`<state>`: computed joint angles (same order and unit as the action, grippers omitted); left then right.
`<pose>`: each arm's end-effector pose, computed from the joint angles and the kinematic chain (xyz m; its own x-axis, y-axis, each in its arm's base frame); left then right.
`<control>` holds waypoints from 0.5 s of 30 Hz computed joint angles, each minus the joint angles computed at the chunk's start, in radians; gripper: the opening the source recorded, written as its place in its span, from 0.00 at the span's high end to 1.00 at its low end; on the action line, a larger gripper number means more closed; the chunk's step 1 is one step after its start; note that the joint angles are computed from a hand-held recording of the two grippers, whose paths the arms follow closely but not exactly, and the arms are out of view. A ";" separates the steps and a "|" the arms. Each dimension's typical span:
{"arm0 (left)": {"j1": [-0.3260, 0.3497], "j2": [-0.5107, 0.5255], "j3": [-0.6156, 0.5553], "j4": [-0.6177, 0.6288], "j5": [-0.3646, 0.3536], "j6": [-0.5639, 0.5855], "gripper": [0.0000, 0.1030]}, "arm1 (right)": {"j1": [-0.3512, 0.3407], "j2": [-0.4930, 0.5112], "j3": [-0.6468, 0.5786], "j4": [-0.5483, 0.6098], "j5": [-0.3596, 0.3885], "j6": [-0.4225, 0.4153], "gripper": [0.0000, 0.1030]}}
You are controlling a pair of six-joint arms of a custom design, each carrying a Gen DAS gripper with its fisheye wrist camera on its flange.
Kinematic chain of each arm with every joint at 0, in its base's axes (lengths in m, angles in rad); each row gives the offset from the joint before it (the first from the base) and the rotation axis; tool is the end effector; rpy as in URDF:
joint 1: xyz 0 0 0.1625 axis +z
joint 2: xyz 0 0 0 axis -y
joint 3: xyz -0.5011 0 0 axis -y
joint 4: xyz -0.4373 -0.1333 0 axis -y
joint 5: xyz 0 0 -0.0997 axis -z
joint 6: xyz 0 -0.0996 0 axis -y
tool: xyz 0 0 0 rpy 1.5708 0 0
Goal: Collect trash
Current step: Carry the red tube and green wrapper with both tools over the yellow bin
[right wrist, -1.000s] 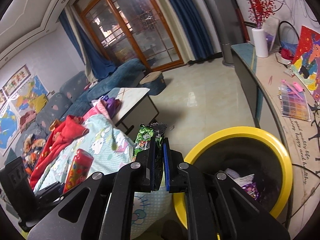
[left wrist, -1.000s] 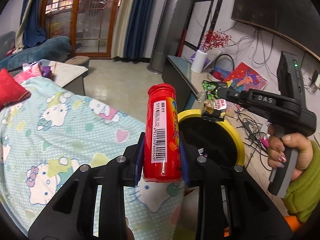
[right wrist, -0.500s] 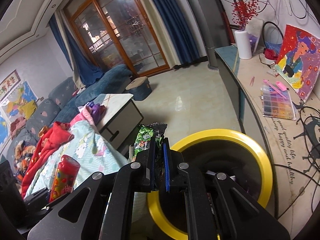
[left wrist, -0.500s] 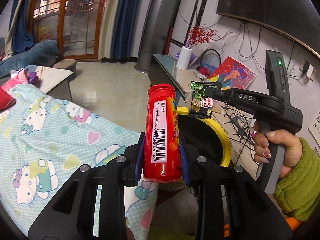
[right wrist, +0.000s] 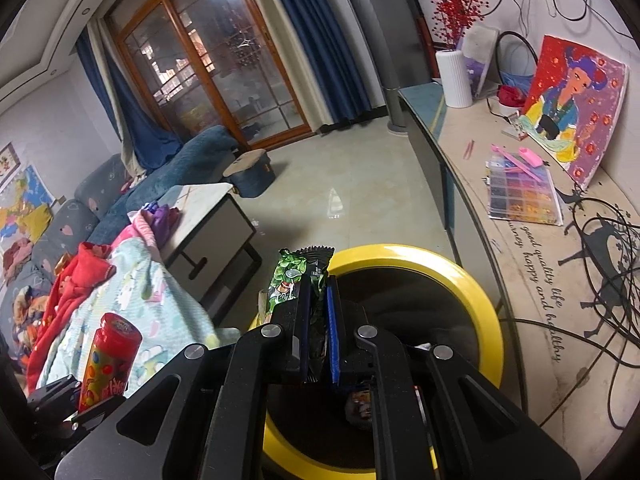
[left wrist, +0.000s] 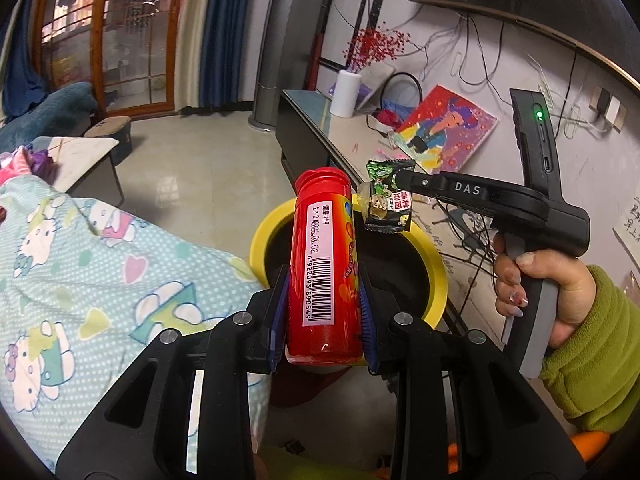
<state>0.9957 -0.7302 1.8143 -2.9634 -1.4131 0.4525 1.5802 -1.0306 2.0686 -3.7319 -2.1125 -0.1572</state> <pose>-0.2572 -0.6707 0.0468 -0.5421 0.7967 -0.2673 0.8398 0.5017 -0.2077 0.0876 -0.5991 0.2685 -0.8499 0.3833 0.3616 -0.1388 0.4990 -0.8554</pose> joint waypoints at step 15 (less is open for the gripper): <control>-0.024 0.053 -0.006 0.029 0.010 0.004 0.77 | -0.054 -0.023 0.029 0.001 -0.009 0.016 0.93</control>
